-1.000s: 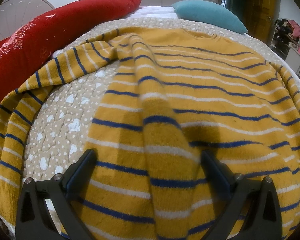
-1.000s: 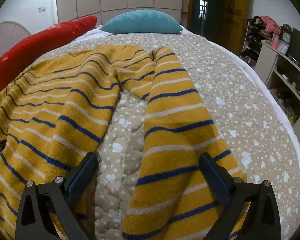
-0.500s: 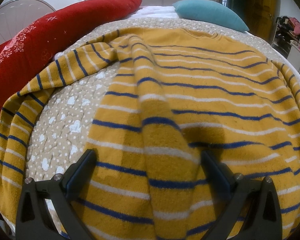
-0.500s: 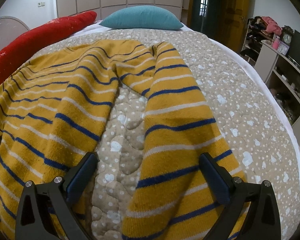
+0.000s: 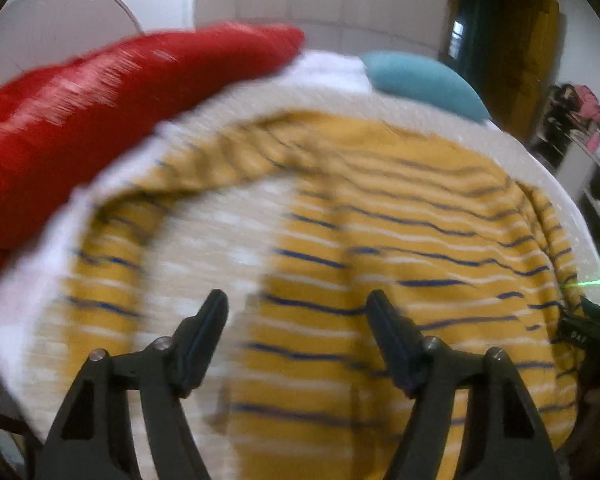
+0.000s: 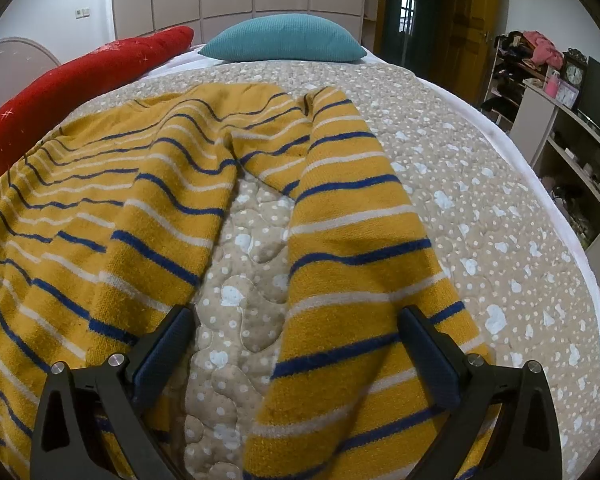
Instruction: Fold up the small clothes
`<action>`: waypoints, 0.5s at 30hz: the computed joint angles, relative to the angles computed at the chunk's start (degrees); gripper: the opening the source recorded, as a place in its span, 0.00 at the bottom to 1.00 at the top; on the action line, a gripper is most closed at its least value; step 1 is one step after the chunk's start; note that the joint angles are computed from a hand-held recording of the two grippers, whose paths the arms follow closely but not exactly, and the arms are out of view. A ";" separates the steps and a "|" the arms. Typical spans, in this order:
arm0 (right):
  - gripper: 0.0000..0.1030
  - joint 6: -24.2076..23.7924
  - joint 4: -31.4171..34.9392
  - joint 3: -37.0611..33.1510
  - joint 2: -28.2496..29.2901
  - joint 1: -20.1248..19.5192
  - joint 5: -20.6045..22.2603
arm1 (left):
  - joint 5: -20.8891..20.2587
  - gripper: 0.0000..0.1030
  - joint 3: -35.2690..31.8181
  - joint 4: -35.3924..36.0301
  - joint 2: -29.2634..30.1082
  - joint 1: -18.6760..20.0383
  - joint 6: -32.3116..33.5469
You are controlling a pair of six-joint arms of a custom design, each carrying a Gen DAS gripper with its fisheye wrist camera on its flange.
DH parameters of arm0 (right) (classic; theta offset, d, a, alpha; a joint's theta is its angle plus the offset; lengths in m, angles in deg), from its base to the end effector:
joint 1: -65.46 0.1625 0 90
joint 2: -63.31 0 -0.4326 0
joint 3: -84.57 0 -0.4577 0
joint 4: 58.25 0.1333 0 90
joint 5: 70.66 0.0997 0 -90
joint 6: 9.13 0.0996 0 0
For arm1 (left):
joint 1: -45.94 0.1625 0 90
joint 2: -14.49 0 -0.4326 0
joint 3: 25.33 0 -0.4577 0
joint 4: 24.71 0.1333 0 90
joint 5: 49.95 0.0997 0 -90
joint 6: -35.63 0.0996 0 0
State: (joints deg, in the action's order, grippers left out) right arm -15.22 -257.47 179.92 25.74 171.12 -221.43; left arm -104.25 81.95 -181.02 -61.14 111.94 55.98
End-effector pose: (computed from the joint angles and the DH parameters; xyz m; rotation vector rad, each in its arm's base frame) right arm 0.2301 -0.6491 0.0867 -0.1726 -2.0142 1.0290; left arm -0.0793 -0.6488 0.3316 0.6917 2.3445 -0.7835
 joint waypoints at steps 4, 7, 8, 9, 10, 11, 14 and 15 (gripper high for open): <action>1.00 -0.75 -0.67 0.17 0.12 0.08 -0.53 | 6.14 0.92 -2.42 -5.54 -1.66 2.57 3.16; 1.00 0.26 1.29 0.37 -0.12 0.19 -1.48 | 6.91 0.92 -6.96 1.36 -0.62 5.78 -3.00; 1.00 0.59 1.71 0.53 -0.24 0.18 -1.55 | 5.77 0.92 -8.78 5.78 -0.10 7.11 -5.60; 1.00 0.61 1.69 0.52 -0.23 0.19 -1.56 | 5.23 0.92 -9.84 8.60 0.40 7.94 -6.81; 1.00 0.54 1.56 0.61 -0.26 0.19 -1.54 | 4.83 0.90 -11.13 12.23 1.31 8.65 -7.63; 1.00 0.54 1.56 0.61 -0.26 0.19 -1.54 | 3.83 0.73 -11.82 14.61 1.87 9.02 -7.41; 1.00 1.02 2.04 0.84 -0.46 0.17 -1.51 | 6.71 0.17 -12.28 15.85 2.84 8.35 -5.04; 1.00 1.02 2.04 0.84 -0.46 0.17 -1.51 | 8.86 0.12 -12.54 14.21 3.11 7.94 -3.88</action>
